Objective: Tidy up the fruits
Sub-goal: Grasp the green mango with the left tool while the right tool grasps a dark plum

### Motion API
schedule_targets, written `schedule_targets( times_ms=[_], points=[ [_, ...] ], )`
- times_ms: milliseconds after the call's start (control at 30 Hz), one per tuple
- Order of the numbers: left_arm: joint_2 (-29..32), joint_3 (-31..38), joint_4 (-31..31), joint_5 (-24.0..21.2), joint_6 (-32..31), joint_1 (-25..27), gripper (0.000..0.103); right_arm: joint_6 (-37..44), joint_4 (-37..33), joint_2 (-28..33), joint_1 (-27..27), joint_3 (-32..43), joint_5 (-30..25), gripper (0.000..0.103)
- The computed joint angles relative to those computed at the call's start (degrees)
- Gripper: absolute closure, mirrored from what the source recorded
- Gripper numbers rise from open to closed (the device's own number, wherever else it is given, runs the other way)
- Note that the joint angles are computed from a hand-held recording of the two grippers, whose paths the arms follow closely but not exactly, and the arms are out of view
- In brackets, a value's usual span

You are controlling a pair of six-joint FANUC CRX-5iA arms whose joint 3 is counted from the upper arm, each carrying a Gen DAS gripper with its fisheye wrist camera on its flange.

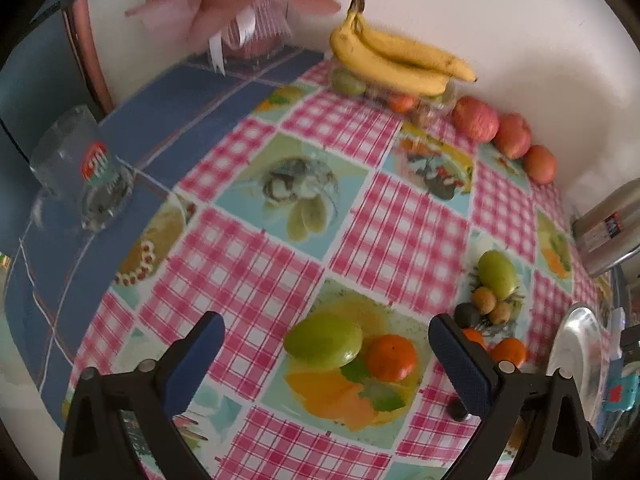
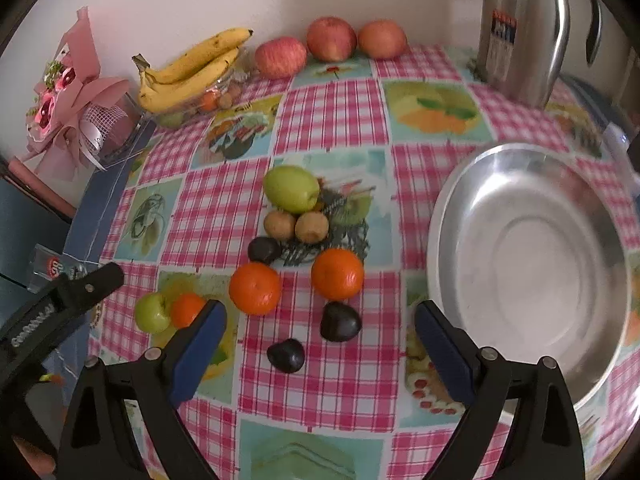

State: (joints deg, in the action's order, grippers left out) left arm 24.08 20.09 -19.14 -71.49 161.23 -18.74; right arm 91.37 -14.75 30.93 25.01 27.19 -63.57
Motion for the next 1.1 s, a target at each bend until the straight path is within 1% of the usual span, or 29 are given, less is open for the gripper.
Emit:
schedule_targets(
  times_ms=[33,167,200,267,400,433,467,533,633,667,800,867,933,967,1100],
  points=[
    [0.17,-0.3,0.34,0.3,0.43,0.2,0.0,-0.17,-0.16,0.09,-0.06,-0.14,-0.29,0.008],
    [-0.44,-4.19,4.18,4.53,2.45,1.86,0.002,0.08,0.18,0.03,0.36,-1.09,-0.66,0.008],
    [-0.56,-4.91,4.93,5.26,2.89,2.15,0.004,0.18,0.23,-0.03,0.48,-1.34,-0.7,0.008],
    [-0.39,-5.17,5.49,5.49,2.9,2.34,0.008,0.15,0.49,0.25,0.71,-1.36,-1.59,0.008],
    [0.08,-5.49,6.41,5.94,3.02,2.82,0.012,-0.03,0.24,1.68,0.66,-0.35,-4.02,0.009],
    [0.11,-5.72,6.71,6.31,3.11,3.04,0.012,-0.24,0.09,2.09,0.61,0.01,-4.77,0.011],
    [0.19,-5.89,7.0,6.54,3.29,3.19,0.014,-0.28,-0.06,2.41,0.56,0.28,-5.29,0.016],
    [0.4,-5.87,7.25,6.5,3.27,3.36,0.015,-0.39,-0.43,3.08,0.57,0.95,-6.51,0.019],
    [0.65,-5.82,7.58,6.58,3.12,3.49,0.02,0.1,-0.84,3.21,0.77,1.03,-6.87,0.02],
    [0.63,-5.94,7.75,6.8,3.2,3.49,0.023,0.38,-0.75,3.14,0.95,0.94,-6.89,0.025],
    [0.45,-6.16,7.85,7.2,3.35,3.63,0.032,1.71,-0.93,3.34,1.57,0.98,-7.01,0.032],
    [0.22,-6.51,7.98,7.49,3.5,3.67,0.036,2.28,-1.31,3.09,1.64,0.73,-6.99,0.04],
    [-0.4,-7.65,8.59,8.57,3.25,3.86,0.039,2.72,-0.95,2.92,2.03,0.39,-6.56,0.042],
    [-0.47,-8.02,9.04,9.16,3.11,4.06,0.043,2.9,-1.11,2.92,2.03,0.35,-6.48,0.042],
    [0.01,-7.13,8.53,8.25,3.36,3.67,0.044,3.0,-0.99,2.89,2.28,0.13,-5.98,0.044]
  ],
)
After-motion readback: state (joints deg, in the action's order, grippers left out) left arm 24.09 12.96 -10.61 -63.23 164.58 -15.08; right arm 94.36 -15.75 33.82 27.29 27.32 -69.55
